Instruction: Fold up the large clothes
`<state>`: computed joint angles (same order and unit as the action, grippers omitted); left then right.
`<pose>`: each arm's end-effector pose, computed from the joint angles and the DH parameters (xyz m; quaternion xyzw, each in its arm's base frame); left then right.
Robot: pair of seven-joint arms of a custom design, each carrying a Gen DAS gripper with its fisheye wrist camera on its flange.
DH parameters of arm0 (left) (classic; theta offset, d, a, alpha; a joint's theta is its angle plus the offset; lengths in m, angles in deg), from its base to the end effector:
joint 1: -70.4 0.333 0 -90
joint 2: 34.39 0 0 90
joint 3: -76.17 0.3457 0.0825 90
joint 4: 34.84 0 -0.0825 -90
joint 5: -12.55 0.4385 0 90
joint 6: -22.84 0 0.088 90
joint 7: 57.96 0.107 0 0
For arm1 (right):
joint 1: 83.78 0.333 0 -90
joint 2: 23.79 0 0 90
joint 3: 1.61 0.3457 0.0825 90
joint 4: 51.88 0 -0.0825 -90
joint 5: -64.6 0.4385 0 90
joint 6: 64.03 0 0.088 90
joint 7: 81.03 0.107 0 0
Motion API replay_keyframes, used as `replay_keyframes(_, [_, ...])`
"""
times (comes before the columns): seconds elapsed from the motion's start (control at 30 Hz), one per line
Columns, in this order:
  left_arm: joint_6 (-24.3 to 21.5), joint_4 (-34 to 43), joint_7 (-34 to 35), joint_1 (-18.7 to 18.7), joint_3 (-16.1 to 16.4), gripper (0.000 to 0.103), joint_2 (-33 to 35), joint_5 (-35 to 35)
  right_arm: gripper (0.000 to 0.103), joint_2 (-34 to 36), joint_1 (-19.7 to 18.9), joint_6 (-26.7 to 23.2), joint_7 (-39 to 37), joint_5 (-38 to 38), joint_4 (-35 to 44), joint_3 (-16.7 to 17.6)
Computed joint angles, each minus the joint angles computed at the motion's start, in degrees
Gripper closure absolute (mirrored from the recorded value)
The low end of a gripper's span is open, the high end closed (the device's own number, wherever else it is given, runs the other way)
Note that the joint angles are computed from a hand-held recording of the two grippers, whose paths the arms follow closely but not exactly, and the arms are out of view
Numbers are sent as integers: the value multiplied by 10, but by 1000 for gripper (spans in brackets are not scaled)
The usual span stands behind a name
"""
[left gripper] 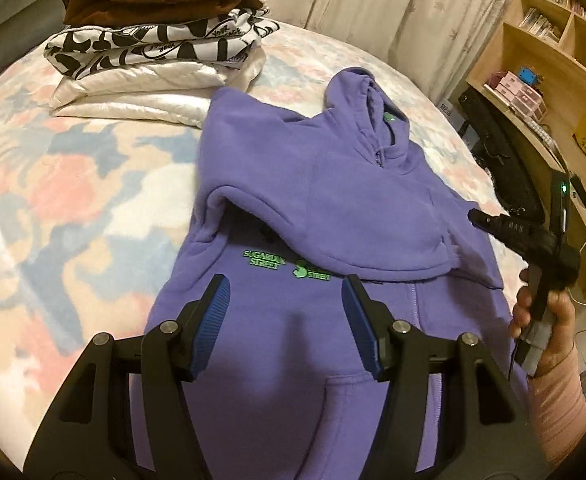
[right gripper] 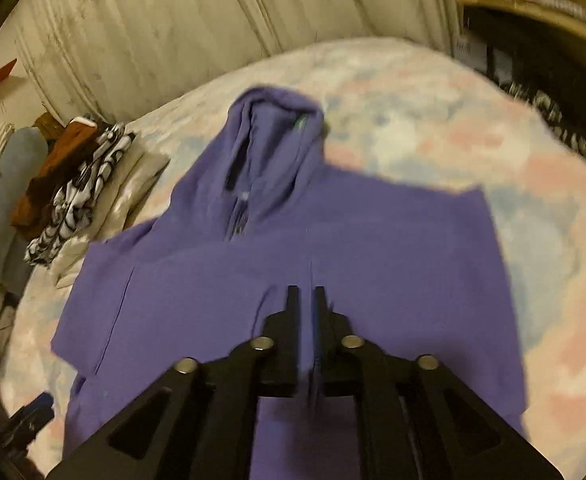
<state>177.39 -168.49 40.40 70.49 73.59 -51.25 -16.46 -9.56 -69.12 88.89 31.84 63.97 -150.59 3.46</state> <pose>0.5407 -0.0088 0.5294 -0.7215 0.5934 -0.3359 0.1204 0.6956 0.2432 0.5281 -0.6450 0.6832 -0.1324 0.3157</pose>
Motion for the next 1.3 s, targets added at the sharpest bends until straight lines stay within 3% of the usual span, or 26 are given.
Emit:
replay_keyframes(0.07, [-1,3,-2,0,0,48,5,0,46,10,8,-2,13,-22,4,-6])
replay_keyframes(0.13, [1,7,-3,1,-2,48,11,3,40,23,19,-7,31,-53,12,-14])
replay_keyframes(0.27, [18,19,-11,7,-10,48,23,26,40,27,5,-20,-2,-18,-6,8])
replay_keyframes(0.33, [23,29,-16,10,-10,48,31,35,45,24,-2,-16,-32,15,-22,22])
replay_keyframes(0.4, [30,40,-26,16,-11,48,39,44,60,21,22,-8,-11,-34,-31,4])
replay_keyframes(0.43, [32,43,-27,17,-10,48,41,45,91,22,28,0,-18,-46,-32,1])
replay_keyframes(0.5, [40,51,-37,23,-11,48,47,57,90,16,22,24,-46,-30,-39,16])
replay_keyframes(0.6, [55,60,-53,32,-13,48,54,77,91,-5,64,88,16,-145,-53,-24])
replay_keyframes(0.67, [60,65,-61,36,-12,48,59,85,91,-15,97,127,105,-257,-53,-68])
replay_keyframes(0.73, [62,67,-64,37,-10,48,62,87,91,-17,123,130,207,-371,-36,-108])
replay_keyframes(0.8, [57,72,-68,39,-8,48,69,87,91,-6,119,104,239,-404,-9,-111])
replay_keyframes(0.9, [44,81,-71,40,-8,48,83,89,88,31,70,38,160,-316,32,-60])
replay_keyframes(0.93, [38,85,-73,41,-9,48,89,94,82,51,47,-1,98,-258,53,-32])
replay_keyframes(1.03, [19,106,-81,42,-10,48,113,103,65,76,49,-58,74,-229,73,-33])
replay_keyframes(1.17, [-16,164,-81,44,-11,48,171,106,33,35,27,26,94,-189,-6,-30])
replay_keyframes(1.3, [-67,240,-81,47,-13,48,240,104,32,20,11,40,78,-147,-27,-22])
